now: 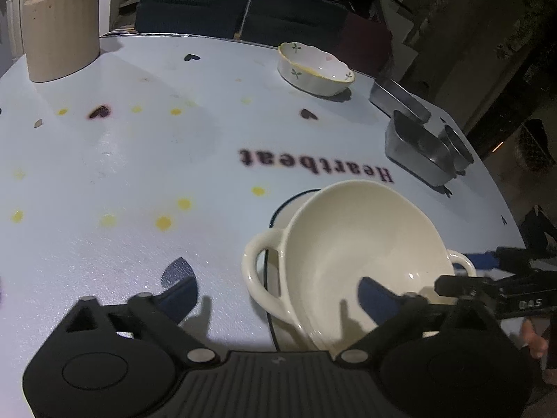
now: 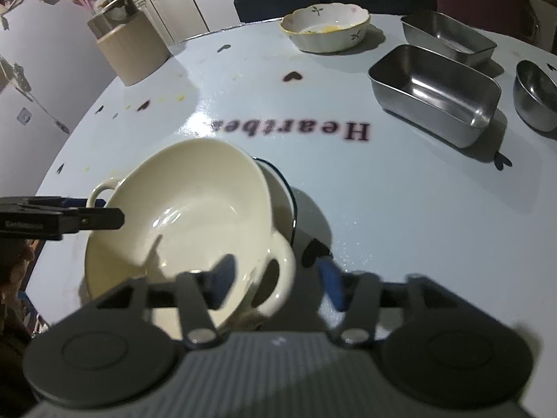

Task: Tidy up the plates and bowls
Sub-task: 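Move both tools to the rim of the yellow-rimmed ginkgo plate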

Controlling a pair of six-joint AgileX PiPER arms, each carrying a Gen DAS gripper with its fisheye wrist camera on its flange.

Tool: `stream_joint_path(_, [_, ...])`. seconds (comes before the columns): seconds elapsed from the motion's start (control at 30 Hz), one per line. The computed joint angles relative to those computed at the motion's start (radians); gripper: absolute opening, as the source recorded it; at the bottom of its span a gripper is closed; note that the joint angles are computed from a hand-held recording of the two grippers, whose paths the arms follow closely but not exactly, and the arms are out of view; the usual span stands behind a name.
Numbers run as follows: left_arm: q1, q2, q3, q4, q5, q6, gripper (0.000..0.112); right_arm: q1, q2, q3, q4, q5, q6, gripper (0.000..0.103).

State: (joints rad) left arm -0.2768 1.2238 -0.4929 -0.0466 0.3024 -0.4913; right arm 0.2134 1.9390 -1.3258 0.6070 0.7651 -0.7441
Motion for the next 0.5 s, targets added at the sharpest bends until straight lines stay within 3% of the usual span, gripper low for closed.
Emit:
stream_joint_path(0.07, [-0.024,-0.013,-0.003,0.083,0.011,-0.083,0.100,-0.005,-0.009,0.013,0.014,-0.011,-0.026,0.096])
stream_joint_path(0.13, [-0.038,-0.026,-0.011,0.140,0.025,-0.137,0.101,-0.013,-0.018,0.019,0.033,-0.002,-0.061,0.102])
stream_joint_path(0.5, [-0.077,-0.061,-0.148,0.505,0.105,-0.464,0.103,-0.094,-0.071,-0.026,0.211,-0.023,-0.183,0.103])
